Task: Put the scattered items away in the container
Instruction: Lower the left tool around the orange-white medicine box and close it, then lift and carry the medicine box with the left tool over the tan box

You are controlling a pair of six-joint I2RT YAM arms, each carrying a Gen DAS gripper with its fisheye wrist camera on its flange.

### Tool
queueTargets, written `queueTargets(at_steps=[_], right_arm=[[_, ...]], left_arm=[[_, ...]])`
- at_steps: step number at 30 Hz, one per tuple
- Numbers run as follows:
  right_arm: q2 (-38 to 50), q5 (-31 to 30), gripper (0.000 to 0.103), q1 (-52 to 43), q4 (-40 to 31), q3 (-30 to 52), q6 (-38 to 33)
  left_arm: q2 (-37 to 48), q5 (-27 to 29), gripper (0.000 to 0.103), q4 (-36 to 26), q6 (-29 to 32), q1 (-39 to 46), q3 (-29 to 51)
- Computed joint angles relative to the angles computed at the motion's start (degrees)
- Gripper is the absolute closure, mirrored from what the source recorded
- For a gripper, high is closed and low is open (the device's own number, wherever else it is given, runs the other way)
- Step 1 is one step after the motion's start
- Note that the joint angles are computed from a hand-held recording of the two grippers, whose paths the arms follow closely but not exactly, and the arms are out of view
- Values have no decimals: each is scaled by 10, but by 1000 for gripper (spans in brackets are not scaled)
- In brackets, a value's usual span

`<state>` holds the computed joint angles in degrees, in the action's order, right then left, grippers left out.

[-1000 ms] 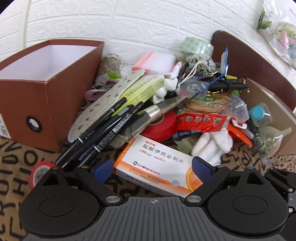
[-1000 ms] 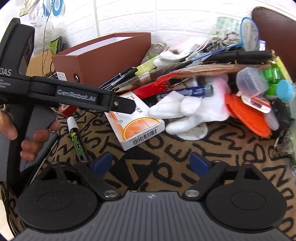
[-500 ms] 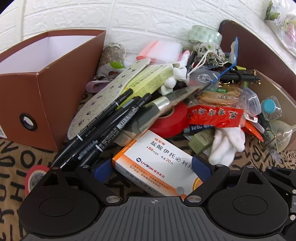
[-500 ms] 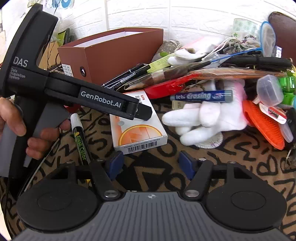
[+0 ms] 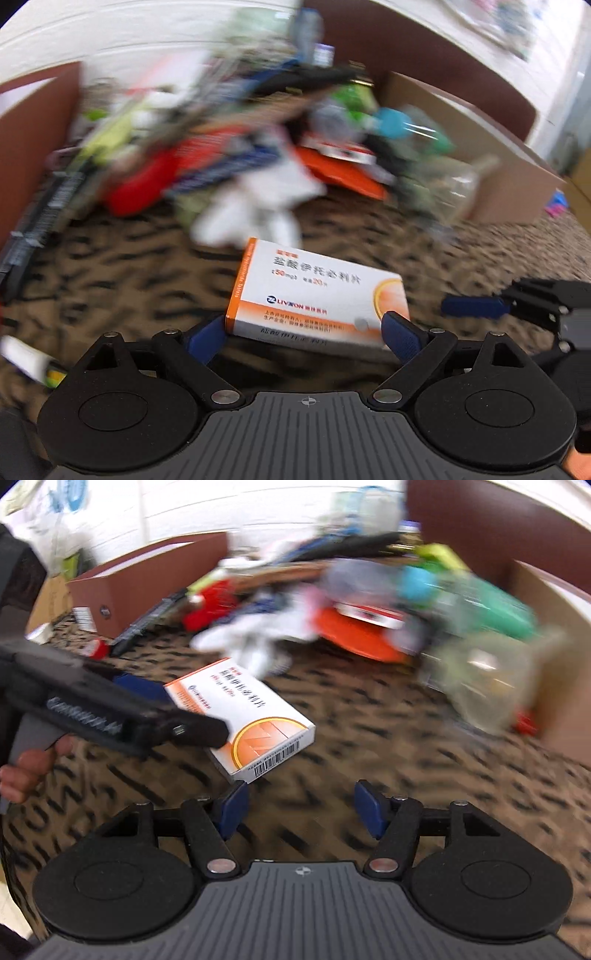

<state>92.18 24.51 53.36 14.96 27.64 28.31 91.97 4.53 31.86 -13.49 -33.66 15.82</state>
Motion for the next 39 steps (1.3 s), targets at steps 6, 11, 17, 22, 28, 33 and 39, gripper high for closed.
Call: queueTargets(at_steps=[6,11,17,22,28,33,39], right_arm=[[-139,44,33,9,-48,-115,93],[-188,52,32,27,-50,-154,112],[-155,32,32,25,-1,-146,70],[-123,27,32,29,18,-128,42],[-94,21,33,22,35,-113,14],[-83,18,41,12,26,-98,-9],[-72,15,41,8,36,-91,-29]], left_arm=[[13,-31,7,5,-44,-123,7],[-22,-87,6,-26,-50,-151,-4],[-33,-39,6,-35,-61,-90,-3],[18,-6,15,-28,-25,-78,32],[31,17,17,-28,-14,-72,46],[34,24,20,-28,-9,-71,48],[35,27,20,-31,-7,-70,51]])
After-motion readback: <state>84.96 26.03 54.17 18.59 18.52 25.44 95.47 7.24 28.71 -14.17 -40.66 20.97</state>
